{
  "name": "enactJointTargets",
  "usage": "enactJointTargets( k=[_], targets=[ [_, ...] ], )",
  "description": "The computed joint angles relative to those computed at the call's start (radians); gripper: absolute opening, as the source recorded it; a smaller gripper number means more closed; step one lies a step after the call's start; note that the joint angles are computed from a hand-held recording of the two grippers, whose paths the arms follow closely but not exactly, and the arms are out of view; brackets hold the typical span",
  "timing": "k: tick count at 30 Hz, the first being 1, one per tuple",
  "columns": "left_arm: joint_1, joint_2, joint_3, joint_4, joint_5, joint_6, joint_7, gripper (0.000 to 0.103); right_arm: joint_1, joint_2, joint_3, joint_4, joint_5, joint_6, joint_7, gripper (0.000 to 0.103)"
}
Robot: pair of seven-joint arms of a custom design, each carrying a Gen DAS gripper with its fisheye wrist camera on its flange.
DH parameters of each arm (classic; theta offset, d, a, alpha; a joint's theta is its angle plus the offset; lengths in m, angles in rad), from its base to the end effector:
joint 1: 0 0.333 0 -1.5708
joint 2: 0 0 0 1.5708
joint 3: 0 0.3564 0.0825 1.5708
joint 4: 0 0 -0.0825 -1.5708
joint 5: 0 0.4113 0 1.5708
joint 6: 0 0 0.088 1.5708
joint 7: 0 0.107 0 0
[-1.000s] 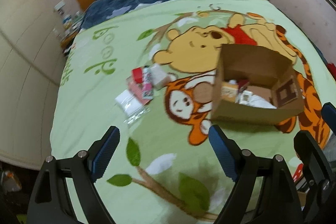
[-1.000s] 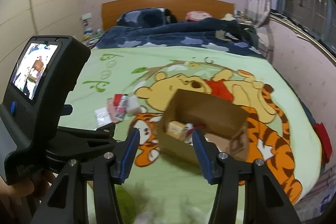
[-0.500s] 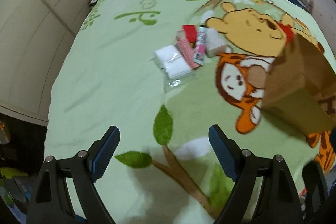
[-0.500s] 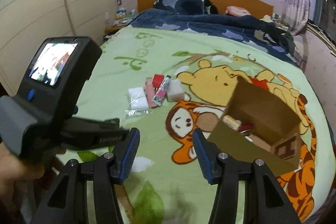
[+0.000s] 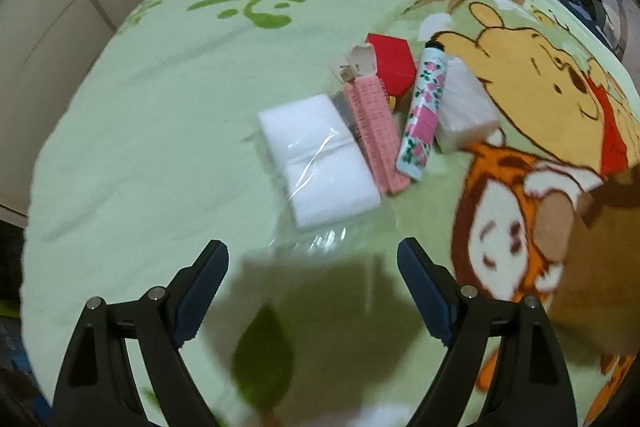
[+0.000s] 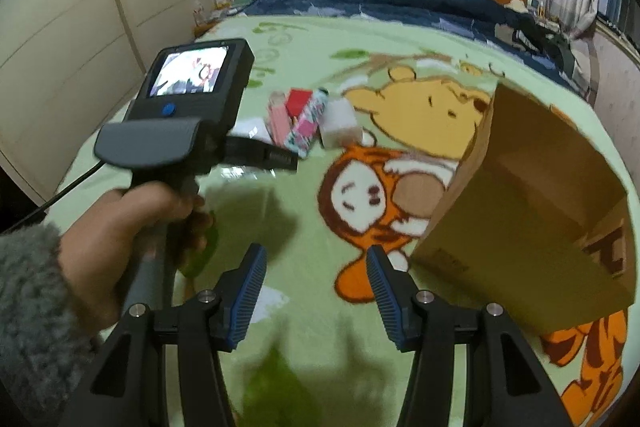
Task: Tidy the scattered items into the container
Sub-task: 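Grasp the bagged white cotton pads with the left tool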
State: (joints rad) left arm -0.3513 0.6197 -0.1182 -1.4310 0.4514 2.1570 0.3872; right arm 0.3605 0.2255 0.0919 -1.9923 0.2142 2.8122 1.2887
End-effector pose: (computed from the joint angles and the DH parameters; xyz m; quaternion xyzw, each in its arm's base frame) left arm 0.7097 -0.3186 0.3663 -0.8499 0.4989 -0.0620 0.1577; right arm 0.6088 0.2802 0.4400 -0.8311 0.4685 -0.1322 0.2688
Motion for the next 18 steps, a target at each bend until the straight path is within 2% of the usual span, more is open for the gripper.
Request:
enactJointTargets(
  k=[10,12,14,18],
  targets=[
    [0.027,0.105,0.02,0.064,-0.014,0.095,-0.024,0.089,-0.013,0.059,-0.005,0.015,0.015,-0.026,-0.002,0.053],
    [0.004,0.115,0.041,0.083,0.009,0.062,-0.032,0.07,-0.012,0.067,-0.007,0.02,0.009,-0.021,-0.008,0.053],
    [0.001,0.112,0.044,0.078,0.02,0.053,-0.027,0.056,-0.011,0.073,-0.009,0.026,0.004,-0.018,-0.009,0.053],
    [0.023,0.059,0.04,-0.003,0.021,0.098,-0.035,0.037,-0.008,0.096,-0.011,0.055,-0.001,-0.01,-0.01,0.053]
  ],
)
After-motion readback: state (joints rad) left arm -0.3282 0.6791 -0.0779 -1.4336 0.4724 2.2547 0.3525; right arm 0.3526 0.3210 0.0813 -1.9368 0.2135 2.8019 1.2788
